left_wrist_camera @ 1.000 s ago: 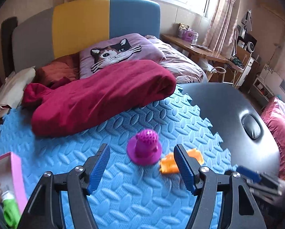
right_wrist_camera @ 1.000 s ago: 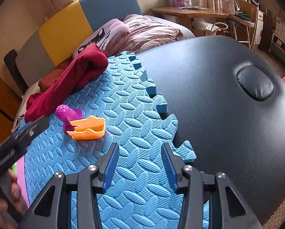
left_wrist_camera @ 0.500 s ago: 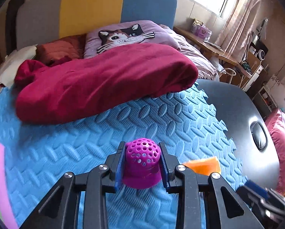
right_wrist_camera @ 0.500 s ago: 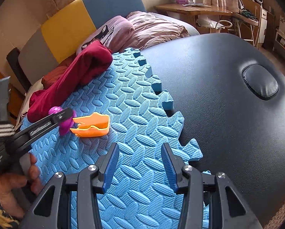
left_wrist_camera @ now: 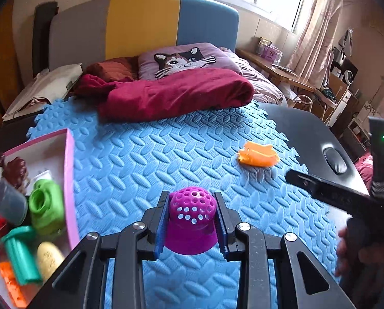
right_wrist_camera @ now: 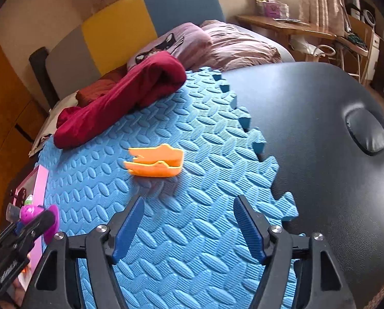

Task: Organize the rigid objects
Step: 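Grasp the purple suction-cup toy with the left gripper while the right gripper grasps the orange clip toy, then carry the purple suction-cup toy into the tray with the left gripper and release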

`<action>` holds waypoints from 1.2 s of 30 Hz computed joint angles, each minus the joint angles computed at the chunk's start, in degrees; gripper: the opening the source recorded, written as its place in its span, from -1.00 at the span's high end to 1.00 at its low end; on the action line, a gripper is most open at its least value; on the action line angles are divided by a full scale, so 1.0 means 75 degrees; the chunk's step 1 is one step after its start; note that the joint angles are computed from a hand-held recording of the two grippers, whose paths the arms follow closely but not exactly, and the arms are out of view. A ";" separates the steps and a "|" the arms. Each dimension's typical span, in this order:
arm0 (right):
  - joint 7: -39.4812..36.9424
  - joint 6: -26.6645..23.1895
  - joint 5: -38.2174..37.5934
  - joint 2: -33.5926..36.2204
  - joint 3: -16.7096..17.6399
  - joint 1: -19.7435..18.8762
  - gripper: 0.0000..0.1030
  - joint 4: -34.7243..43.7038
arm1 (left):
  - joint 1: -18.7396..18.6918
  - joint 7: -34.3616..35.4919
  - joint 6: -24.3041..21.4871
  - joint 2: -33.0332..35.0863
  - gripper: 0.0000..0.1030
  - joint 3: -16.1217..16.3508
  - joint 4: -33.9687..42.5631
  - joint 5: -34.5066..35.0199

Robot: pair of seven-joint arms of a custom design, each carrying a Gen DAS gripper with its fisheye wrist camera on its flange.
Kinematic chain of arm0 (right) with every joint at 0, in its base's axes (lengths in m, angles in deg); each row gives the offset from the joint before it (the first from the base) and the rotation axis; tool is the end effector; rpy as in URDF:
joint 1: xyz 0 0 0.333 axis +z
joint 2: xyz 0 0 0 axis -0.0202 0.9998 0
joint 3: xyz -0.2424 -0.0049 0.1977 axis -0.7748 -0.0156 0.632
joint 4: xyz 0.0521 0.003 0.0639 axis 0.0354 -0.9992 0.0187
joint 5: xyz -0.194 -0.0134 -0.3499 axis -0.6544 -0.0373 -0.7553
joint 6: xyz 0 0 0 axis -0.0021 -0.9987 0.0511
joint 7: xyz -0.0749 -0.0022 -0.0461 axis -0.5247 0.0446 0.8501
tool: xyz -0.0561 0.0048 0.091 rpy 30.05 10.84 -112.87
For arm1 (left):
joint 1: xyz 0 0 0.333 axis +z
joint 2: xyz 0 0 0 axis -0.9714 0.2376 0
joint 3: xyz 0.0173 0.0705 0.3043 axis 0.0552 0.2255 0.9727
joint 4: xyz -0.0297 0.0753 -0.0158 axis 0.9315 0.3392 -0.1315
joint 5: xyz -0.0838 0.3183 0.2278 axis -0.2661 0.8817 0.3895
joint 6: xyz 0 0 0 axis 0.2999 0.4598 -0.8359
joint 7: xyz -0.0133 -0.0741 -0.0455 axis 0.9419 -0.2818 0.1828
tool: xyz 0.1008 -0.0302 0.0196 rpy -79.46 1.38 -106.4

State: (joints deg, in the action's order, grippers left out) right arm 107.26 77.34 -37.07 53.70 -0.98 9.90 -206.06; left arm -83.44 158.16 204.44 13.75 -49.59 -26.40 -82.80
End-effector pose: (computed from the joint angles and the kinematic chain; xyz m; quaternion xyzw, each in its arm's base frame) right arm 0.5896 0.1323 0.4583 -0.3718 0.8724 -0.2022 0.2447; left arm 0.6996 -0.2457 0.4840 -0.3871 0.8528 -0.3450 0.0620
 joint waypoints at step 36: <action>-0.2325 -0.1046 0.0123 0.1819 -0.0239 0.0935 -0.48 0.2140 | 0.0894 0.1244 -0.0240 -0.1528 0.37 0.0339 -0.1656 -0.1775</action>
